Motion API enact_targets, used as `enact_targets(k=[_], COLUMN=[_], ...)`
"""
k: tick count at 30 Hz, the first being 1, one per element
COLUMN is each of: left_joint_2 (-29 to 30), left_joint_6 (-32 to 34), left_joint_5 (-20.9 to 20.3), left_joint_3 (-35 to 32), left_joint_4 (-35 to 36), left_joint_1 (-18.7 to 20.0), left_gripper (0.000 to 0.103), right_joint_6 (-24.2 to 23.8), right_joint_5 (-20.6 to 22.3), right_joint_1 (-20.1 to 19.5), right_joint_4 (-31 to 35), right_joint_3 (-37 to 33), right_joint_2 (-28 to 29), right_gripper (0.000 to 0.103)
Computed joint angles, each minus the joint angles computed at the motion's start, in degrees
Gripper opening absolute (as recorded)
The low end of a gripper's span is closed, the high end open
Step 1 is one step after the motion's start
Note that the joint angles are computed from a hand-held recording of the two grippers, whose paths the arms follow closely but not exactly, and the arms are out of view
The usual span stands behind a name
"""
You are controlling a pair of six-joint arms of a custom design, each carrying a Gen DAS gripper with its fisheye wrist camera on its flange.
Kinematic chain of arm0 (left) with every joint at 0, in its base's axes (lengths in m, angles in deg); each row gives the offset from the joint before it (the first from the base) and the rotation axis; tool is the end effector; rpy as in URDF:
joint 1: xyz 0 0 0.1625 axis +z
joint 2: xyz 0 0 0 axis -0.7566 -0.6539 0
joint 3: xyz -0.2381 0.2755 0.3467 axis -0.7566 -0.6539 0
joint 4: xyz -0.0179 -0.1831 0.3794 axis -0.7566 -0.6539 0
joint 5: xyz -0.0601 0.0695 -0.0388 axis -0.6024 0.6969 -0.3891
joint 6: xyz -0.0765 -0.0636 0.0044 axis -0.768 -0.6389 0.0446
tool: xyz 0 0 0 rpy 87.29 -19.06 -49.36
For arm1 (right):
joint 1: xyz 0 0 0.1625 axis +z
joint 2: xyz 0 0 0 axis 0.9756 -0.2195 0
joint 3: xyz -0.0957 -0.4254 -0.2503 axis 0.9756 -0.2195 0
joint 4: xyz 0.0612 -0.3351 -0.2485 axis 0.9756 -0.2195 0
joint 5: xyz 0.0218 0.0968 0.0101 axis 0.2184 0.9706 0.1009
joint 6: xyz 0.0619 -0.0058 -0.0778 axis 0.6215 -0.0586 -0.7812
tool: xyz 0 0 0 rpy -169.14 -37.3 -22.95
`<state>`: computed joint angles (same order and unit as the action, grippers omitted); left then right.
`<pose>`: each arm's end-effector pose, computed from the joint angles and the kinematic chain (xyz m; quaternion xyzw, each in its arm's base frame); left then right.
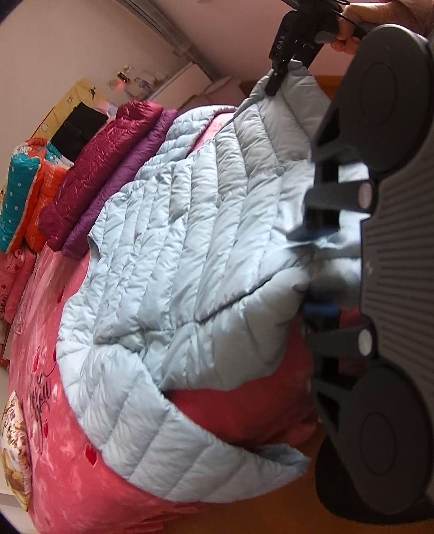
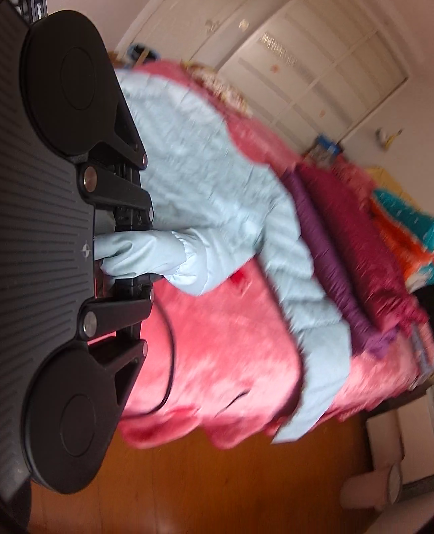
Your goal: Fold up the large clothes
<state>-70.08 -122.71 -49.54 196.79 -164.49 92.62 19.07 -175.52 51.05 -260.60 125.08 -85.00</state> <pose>-0.0742 -0.3479 0.4533 0.0327 0.9225 -0.3323 0.1935 0.3692 -0.3408 0.1719 0.0310 -0.9168 0.3877 0.0905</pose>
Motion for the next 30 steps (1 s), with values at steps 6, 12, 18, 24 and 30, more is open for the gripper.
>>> enact_targets(k=[6, 12, 18, 24, 30], left_joint_2=[-2.9, -2.8, 3.4, 12.0, 20.7], left_joint_6=[-3.9, -1.2, 10.2, 19.0, 26.6], left_joint_5=[6.0, 12.1, 13.9, 10.9, 7.8], left_joint_3=[-1.4, -2.3, -1.3, -1.3, -2.1], left_joint_4=[9.6, 8.9, -6.8, -22.7, -35.2], left_joint_1=[-5.5, -10.1, -7.9, -4.9, -3.1], left_gripper=[0.067, 0.078, 0.081, 0.085, 0.090], right_joint_6=[4.3, 0.7, -7.3, -12.0, -5.1], right_joint_5=[-4.7, -8.6, -9.2, -10.0, -9.3], right_joint_1=[0.5, 2.2, 3.5, 2.5, -3.5], right_joint_4=[1.9, -4.1, -11.1, -15.4, -20.9], right_joint_3=[0.8, 1.7, -0.7, -2.4, -0.3], right_joint_2=[-1.1, -0.7, 2.0, 3.2, 2.1], right_gripper=[0.068, 0.069, 0.095, 0.102, 0.102])
